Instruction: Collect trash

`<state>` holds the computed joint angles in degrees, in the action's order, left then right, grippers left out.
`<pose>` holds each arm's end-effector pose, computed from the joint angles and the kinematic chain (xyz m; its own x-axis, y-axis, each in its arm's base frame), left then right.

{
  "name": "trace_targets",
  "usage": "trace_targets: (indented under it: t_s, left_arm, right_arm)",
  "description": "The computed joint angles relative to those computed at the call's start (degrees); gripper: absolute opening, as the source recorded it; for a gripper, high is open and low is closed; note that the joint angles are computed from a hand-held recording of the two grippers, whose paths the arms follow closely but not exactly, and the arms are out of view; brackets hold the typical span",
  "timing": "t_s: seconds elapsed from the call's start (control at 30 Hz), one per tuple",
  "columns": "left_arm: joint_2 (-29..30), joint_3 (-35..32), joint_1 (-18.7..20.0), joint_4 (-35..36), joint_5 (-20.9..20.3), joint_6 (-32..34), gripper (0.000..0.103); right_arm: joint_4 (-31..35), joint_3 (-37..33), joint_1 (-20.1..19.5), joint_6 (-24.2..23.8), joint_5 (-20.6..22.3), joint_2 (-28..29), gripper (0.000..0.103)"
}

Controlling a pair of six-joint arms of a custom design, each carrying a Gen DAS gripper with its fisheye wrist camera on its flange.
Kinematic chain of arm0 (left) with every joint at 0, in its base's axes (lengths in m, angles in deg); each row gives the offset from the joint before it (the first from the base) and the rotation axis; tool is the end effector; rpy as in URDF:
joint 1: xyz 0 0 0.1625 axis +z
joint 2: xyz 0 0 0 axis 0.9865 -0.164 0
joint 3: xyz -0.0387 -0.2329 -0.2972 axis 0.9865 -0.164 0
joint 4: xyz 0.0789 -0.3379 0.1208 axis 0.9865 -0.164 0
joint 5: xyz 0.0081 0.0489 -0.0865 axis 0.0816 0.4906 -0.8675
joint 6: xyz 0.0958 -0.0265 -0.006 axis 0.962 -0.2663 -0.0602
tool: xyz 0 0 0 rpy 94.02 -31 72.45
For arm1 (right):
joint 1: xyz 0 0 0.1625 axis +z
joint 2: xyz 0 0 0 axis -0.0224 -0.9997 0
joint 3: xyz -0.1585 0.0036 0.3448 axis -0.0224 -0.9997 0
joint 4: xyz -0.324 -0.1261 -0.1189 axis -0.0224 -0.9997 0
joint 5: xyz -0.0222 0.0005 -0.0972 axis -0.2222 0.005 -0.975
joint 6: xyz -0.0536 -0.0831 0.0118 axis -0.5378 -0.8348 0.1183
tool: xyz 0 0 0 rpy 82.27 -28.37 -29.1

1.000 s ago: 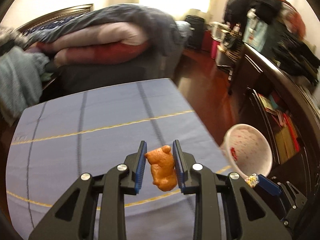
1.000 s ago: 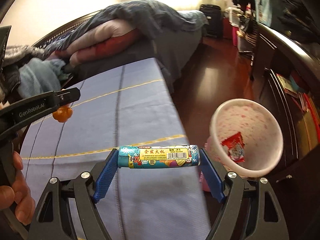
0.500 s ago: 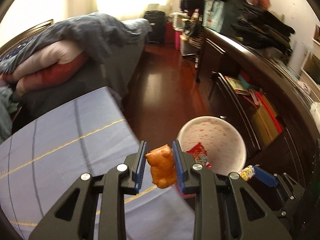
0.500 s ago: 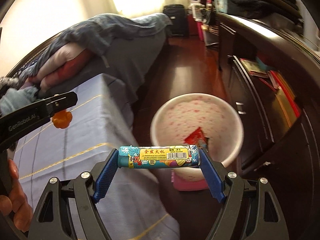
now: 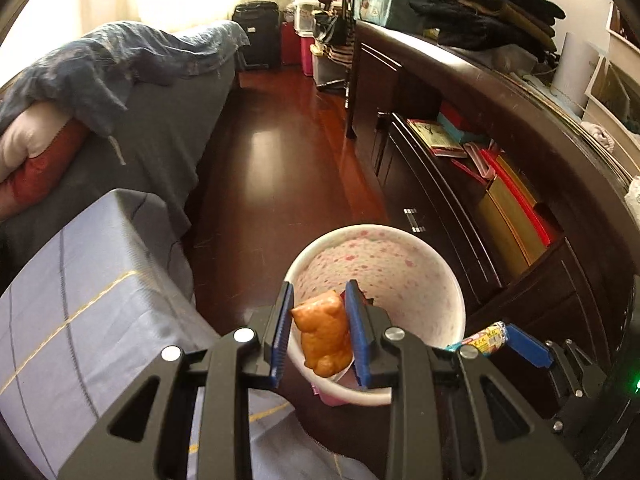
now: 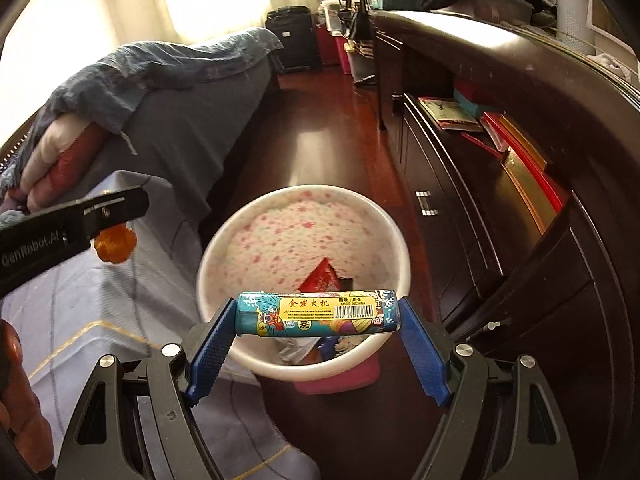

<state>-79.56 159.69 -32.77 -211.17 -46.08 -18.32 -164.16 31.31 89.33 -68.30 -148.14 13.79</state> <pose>-0.2600 -0.5999 0.0037 -0.7358 0.0875 -0.6715 0.4651 0.7860 -0.4073 0.0722 -0.5153 0.1482 -0.7909 -0.0751 0.6074 -0.4055 0.8075 -0.4283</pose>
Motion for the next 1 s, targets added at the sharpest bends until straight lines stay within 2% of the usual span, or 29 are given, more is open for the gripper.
trace_targets:
  t_s: [0.4, 0.43, 0.5, 0.57, 0.6, 0.63, 0.7, 0.8, 0.87, 1.0]
  left_arm:
    - [8.1, -14.7, 5.0, 7.0, -3.6, 3.0, 0.030]
    - [8.7, -15.9, 5.4, 7.7, -3.8, 3.3, 0.033]
    - [9.4, -16.9, 5.8, 7.6, -3.8, 3.8, 0.049]
    - [9.3, -16.9, 6.2, 6.2, -4.7, 4.5, 0.054]
    - [8.9, -16.4, 6.3, 5.3, -5.3, 4.5, 0.061]
    - [8.5, -15.7, 6.3, 4.2, -5.9, 4.6, 0.066]
    - [7.7, -14.4, 6.1, 1.7, -5.4, 5.1, 0.083]
    - [6.3, -11.5, 5.4, -3.3, -4.2, 6.7, 0.093]
    - [5.1, -10.2, 5.1, -4.5, -3.8, 6.3, 0.094]
    - [3.0, -7.3, 4.3, -7.2, -2.4, 6.2, 0.096]
  right_arm:
    - [-2.1, -8.0, -0.4, -3.9, -4.1, 8.1, 0.080]
    - [-2.3, -8.4, -0.4, -4.2, -4.3, 8.5, 0.080]
    - [-2.5, -9.4, -0.5, -4.4, -4.8, 9.5, 0.080]
    - [-3.2, -10.1, -0.5, -4.7, -5.0, 10.3, 0.080]
    - [-3.5, -10.3, -0.5, -4.9, -5.0, 10.6, 0.081]
    - [-4.1, -10.6, -0.4, -5.2, -5.3, 11.0, 0.087]
    - [-5.6, -10.6, -0.3, -5.9, -5.1, 11.4, 0.095]
    - [-7.1, -10.6, 0.0, -7.1, -4.9, 11.9, 0.099]
    - [-6.2, -11.4, 0.5, -7.0, -6.6, 12.5, 0.099]
    - [-5.6, -10.0, 1.0, -6.5, -6.6, 11.6, 0.099]
